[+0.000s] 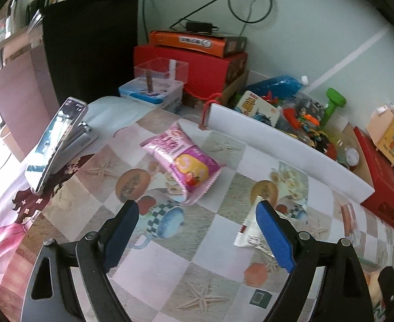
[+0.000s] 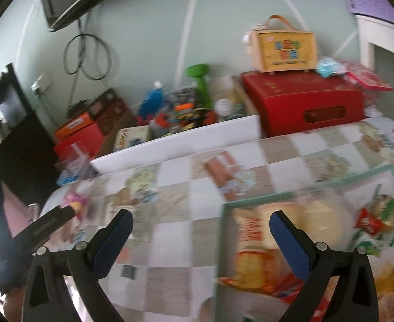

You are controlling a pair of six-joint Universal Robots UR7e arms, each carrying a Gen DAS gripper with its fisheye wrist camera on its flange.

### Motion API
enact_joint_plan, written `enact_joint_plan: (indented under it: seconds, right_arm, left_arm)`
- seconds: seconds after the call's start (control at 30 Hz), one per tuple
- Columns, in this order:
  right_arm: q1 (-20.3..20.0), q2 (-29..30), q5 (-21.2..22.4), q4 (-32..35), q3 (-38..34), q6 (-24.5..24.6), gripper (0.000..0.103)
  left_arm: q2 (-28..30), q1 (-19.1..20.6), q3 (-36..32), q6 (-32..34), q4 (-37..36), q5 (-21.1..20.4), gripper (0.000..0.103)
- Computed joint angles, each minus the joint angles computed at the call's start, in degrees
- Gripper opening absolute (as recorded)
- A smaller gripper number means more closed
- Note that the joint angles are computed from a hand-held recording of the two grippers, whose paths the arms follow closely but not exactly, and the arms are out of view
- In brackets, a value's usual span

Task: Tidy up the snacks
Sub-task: 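Withdraw both tools from the tray back toward the remaining snacks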

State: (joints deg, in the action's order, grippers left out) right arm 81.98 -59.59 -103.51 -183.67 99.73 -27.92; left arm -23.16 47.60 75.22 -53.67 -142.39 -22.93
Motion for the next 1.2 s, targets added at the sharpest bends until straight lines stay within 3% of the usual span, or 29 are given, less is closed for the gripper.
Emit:
enact_joint_plan:
  seconds: [0.17, 0.37, 0.47, 0.57, 0.67, 0.8, 0.97, 1.07, 1.2]
  right_arm:
    - [1.31, 2.07, -1.7, -1.14, 0.1, -2.92, 0.103]
    - [1.77, 4.38, -0.07, -4.47, -0.06, -3.34, 0.103]
    - [2.06, 5.02, 1.56, -3.51, -0.45, -3.63, 0.103]
    - [3.06, 6.93, -0.68, -2.89, -1.93, -4.31, 0.103]
    - [2.8, 8.01, 1.31, -0.18, -3.31, -3.24, 0.103]
    - [3.82, 10.57, -1.19, 0.08, -5.42, -4.85, 0.103]
    - [3.14, 11.79, 1.18, 7.94, -8.6, -0.83, 0.103]
    - [3.7, 13.63, -2.49, 5.78, -9.74, -1.28, 0.103]
    - [4.11, 14.89, -3.0, 3.41, -10.75, -3.7, 0.103]
  left_arm:
    - [-2.19, 0.77, 2.92, -4.09, 0.56, 0.17, 0.089]
    - [-4.82, 2.1, 6.92, -8.95, -0.43, -0.79, 0.089]
    - [-5.68, 2.62, 8.88, -9.45, -3.58, -1.8, 0.089]
    - [-6.01, 2.97, 9.57, -9.81, -4.52, -2.27, 0.089]
    - [-5.99, 3.23, 9.68, -9.4, -5.01, -2.63, 0.089]
    - [-5.95, 3.48, 9.67, -9.14, -4.75, -2.98, 0.089]
    - [-5.74, 3.79, 9.56, -7.94, -5.71, -3.24, 0.089]
    - [-5.64, 3.88, 9.49, -7.61, -5.66, -2.98, 0.089]
    - [-5.54, 3.89, 9.23, -7.66, -5.11, -2.56, 0.089]
